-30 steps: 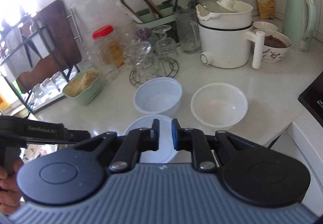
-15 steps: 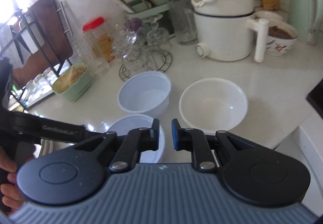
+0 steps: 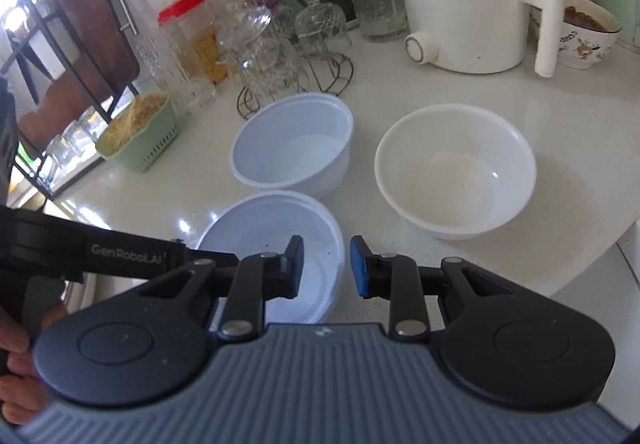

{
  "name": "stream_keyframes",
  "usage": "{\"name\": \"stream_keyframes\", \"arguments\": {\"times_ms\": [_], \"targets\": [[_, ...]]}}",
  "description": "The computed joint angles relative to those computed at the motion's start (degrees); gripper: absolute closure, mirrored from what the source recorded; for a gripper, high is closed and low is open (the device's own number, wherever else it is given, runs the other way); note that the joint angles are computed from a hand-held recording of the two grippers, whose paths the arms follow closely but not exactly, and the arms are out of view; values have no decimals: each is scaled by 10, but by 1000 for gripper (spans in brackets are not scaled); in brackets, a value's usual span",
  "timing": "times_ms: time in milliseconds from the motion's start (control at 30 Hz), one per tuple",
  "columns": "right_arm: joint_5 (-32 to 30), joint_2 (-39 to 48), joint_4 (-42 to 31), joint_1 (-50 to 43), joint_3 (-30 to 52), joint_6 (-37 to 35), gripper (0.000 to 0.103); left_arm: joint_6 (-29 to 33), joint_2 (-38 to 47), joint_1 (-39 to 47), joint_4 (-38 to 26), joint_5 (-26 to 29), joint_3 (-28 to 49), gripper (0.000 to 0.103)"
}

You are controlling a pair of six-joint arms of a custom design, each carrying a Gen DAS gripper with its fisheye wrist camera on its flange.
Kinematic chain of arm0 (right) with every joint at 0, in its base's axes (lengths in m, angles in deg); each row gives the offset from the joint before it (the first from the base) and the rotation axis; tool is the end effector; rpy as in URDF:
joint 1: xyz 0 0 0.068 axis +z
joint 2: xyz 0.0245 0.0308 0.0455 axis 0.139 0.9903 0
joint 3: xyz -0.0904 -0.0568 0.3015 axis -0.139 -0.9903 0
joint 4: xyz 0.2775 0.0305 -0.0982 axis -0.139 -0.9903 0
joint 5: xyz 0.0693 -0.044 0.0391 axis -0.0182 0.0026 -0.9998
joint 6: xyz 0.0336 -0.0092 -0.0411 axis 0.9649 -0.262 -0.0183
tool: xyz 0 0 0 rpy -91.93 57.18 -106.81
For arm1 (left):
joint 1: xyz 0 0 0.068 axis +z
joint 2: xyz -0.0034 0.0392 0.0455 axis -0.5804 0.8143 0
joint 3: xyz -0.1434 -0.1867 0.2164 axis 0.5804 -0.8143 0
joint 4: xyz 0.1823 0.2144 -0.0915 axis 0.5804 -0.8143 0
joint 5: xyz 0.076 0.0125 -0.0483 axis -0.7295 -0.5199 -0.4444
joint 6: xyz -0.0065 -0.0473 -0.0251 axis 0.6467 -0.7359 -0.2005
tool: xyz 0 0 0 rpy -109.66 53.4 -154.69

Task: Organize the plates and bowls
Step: 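Close both grippers on the rim of the translucent bowl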

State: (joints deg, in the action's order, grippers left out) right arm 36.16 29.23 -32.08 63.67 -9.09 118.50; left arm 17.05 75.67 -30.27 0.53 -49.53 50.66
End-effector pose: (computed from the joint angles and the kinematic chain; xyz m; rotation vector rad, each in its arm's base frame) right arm 0.1776 0.2167 0.0770 0.7510 2.2076 0.0537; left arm 0.3860 0.0185 0.0814 0.9814 2.6700 -0.6106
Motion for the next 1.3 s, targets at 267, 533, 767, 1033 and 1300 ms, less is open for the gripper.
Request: {"name": "stream_keyframes", "arguments": {"times_ms": [267, 533, 767, 1033, 1300], "targets": [[-5, 8, 33, -5, -9, 3, 79, -16, -8, 11, -2, -3, -2, 79], [-4, -2, 32, -5, 19, -38, 79, -7, -22, 45, -44, 3, 30, 79], [-29, 23, 43, -18, 70, -104, 79, 1, -4, 85, -80, 3, 80, 79], [-56, 65, 16, -25, 136, -134, 79, 38, 7, 108, -44, -30, 80, 78], [-56, 91, -12, -20, 176, -126, 79, 43, 28, 123, -40, -34, 88, 78]]}}
